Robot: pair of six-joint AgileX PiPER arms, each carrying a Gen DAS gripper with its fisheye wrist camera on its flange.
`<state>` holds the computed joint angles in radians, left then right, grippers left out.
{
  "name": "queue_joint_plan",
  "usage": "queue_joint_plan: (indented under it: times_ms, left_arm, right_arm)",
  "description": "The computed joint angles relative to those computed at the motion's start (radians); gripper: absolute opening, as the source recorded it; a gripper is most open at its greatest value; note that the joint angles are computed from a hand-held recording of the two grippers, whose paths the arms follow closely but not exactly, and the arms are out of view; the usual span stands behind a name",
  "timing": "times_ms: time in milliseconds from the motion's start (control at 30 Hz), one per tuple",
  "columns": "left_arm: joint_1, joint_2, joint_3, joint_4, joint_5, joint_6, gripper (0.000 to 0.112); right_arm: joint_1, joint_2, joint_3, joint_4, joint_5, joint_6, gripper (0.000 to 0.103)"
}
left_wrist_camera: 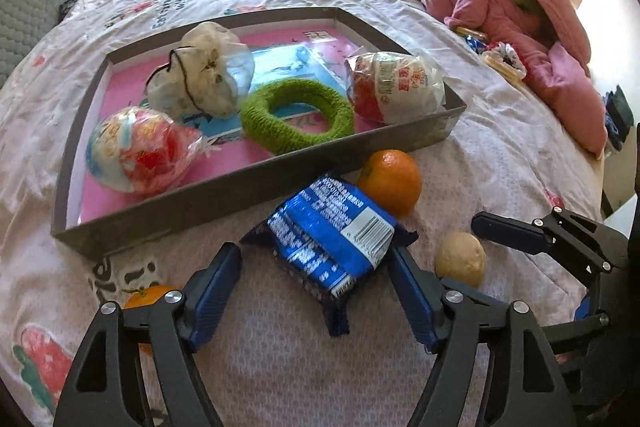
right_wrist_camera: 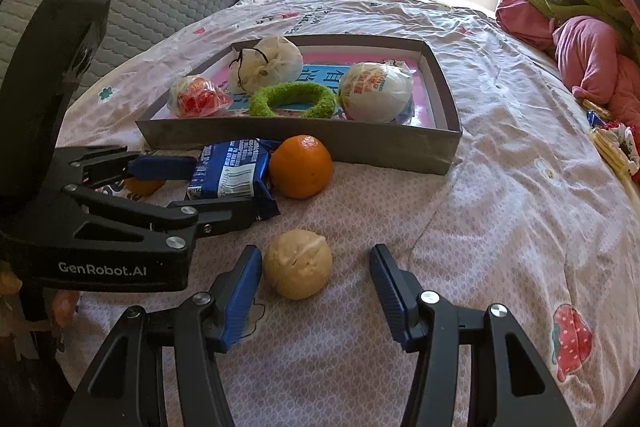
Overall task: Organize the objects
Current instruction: 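Close the left gripper on the blue snack packet, then lift the blue packet with the left gripper while the right gripper closes on the round bun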
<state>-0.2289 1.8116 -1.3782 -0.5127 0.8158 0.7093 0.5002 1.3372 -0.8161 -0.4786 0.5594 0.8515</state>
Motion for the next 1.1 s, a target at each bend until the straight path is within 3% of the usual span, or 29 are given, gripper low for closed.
queue_joint_plan:
  times_ms: [533,767,1100]
  left_arm:
    - [-0.027,0.044,-0.039,-0.019,-0.020,0.078,0.081]
    - [-0.030,0.026,-0.020,-0.047,-0.008,0.119,0.060]
    - [-0.037,0.013,-0.010,-0.021,-0.009,0.073,0.056]
  right_arm:
    - [-0.040,0.016,0.014,0.036,-0.057,-0.080,0.052]
    - [-0.029,0.018,0.007,0.015,-0.047,-0.080,0.040]
    - [-0.025,0.008,0.010,0.030,-0.049,-0.094,0.035]
